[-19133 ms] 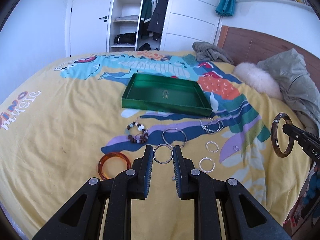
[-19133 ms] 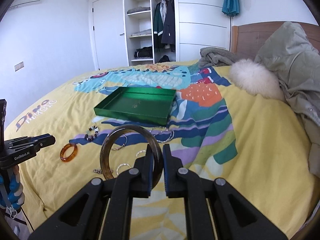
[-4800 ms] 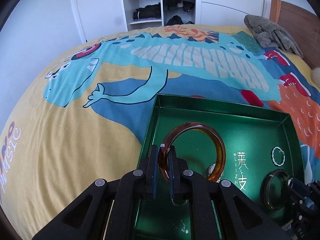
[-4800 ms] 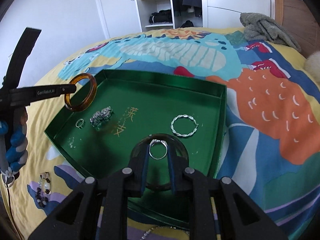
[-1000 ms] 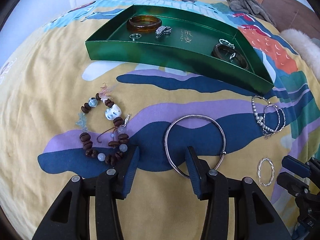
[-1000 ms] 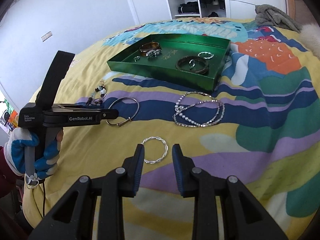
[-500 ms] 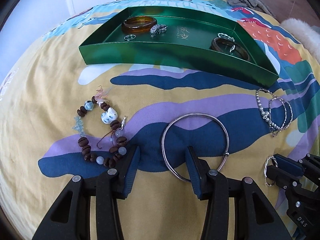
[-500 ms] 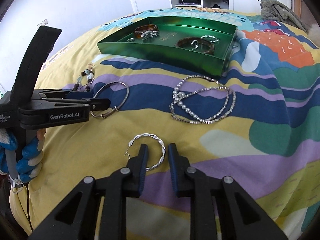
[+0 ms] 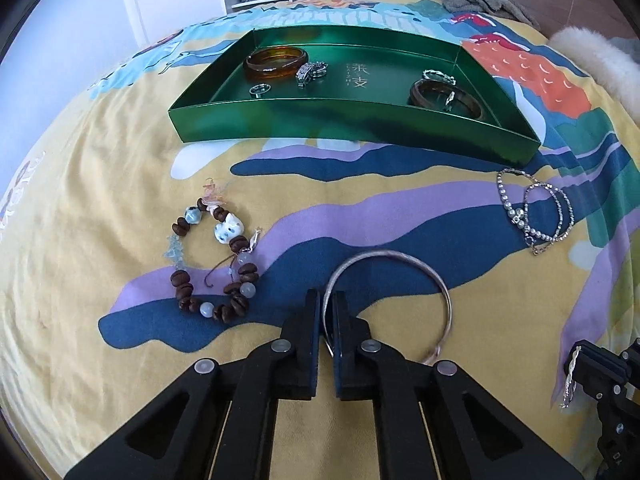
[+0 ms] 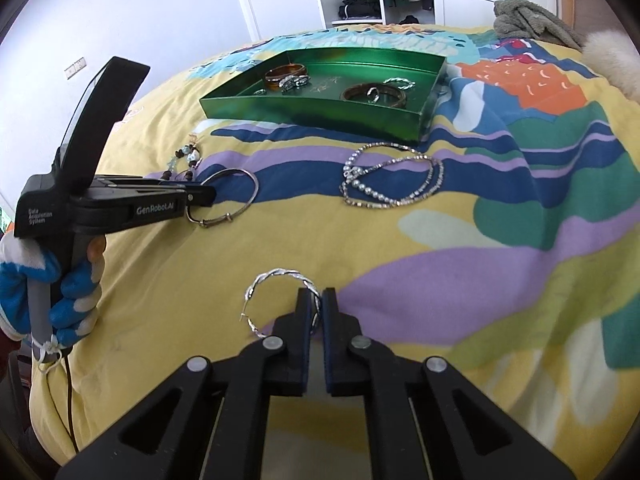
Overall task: Organize jewelry
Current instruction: 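Grasp the plain silver bangle with the left tool while the right tool grasps the twisted silver hoop, then carry the silver bangle and twisted hoop into the green tray with both tools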
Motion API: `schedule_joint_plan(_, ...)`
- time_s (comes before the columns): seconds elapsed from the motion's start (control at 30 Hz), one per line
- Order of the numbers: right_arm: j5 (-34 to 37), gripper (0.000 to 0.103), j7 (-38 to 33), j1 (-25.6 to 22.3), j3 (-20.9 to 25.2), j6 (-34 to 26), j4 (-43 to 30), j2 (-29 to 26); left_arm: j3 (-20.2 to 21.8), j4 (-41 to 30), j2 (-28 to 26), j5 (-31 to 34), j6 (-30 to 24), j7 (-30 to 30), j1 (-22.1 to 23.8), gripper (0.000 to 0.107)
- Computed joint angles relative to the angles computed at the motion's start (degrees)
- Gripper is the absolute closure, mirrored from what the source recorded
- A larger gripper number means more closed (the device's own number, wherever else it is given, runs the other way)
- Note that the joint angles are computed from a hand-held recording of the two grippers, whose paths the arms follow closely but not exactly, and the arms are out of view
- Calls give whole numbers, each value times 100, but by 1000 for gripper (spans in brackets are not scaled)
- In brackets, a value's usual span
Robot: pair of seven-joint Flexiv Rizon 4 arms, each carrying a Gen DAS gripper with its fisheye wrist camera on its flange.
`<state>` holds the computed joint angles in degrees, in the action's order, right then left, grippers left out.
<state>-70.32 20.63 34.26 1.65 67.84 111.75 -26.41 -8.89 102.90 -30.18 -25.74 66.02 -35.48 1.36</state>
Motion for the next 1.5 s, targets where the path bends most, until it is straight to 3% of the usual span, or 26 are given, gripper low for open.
schedule_joint_plan(0.3,-111,98,525,161,362,-762,432,575,-506,1202,839,-1085,373,1476,397,103)
schedule_joint_plan(0.7,-29,98,871,434,846,-1699,531,973,-58,1870,1834,-2668,32,3031,101,103)
schedule_joint_plan(1.1,82,98,744,625,1026,-2295,376,1145,619,1731,2307,-3229,-643,3499,-236,103)
schedule_joint_plan(1.5,9,98,-22,383,918,-2777,-169,1373,569,697,2013,-3379,-973,3289,-211,103)
